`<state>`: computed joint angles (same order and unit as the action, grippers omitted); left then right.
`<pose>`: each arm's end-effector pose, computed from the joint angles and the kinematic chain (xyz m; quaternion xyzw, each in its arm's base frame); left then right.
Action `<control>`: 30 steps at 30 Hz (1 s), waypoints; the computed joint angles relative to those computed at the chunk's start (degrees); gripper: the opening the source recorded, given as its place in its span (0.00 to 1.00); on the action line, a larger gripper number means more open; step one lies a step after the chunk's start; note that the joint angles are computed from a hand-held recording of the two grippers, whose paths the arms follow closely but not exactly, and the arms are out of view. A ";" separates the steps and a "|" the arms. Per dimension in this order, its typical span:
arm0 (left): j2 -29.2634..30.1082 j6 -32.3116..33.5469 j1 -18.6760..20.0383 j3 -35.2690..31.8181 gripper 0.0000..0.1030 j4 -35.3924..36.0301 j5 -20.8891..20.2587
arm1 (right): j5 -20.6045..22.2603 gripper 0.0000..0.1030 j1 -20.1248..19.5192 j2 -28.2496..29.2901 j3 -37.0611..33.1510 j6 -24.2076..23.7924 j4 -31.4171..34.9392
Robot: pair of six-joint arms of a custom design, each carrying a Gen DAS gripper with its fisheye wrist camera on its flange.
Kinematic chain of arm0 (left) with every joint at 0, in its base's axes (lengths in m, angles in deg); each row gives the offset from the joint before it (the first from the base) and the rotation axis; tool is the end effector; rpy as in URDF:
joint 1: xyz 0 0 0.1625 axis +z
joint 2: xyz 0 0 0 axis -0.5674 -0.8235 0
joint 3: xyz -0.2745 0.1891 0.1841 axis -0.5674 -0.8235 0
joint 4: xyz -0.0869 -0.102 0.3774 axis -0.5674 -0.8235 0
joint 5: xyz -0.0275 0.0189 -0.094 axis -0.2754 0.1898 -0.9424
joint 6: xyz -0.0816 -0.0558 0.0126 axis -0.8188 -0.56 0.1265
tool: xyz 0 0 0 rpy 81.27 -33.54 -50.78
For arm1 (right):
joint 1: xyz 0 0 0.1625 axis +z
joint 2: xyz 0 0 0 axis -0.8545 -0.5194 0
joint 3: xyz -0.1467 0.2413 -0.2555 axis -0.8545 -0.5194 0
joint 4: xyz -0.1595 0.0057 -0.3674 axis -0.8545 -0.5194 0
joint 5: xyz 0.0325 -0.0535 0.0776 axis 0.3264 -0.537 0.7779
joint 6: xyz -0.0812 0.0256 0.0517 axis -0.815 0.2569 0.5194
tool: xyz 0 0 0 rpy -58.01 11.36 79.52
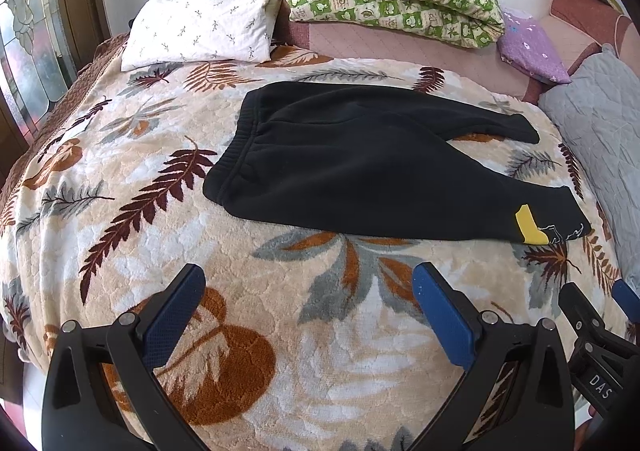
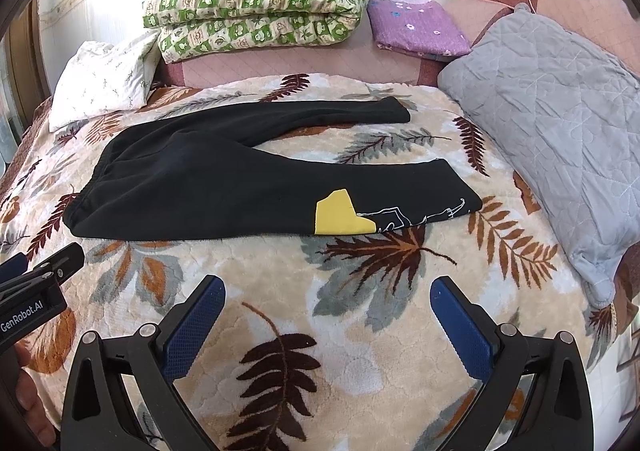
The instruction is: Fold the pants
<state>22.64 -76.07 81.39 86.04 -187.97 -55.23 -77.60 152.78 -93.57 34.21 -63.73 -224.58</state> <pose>-0.4156 -0.7600 0.0320 0.1095 0.8701 -0.3197 0.3588 0.1157 -0.7098 0.3842 0.0567 -0.8463 0.3435 0.4031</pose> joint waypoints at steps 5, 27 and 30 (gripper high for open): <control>0.27 -0.26 0.11 -0.68 1.00 0.90 -0.29 | 0.03 1.00 -0.05 0.09 -0.29 0.09 0.43; 1.17 -0.87 0.30 -2.44 1.00 2.64 -0.49 | 0.29 1.00 -0.49 0.26 -0.66 0.53 1.52; 2.22 -0.92 0.39 -4.35 1.00 3.82 -0.70 | 0.32 1.00 -0.60 0.27 -0.61 0.83 1.71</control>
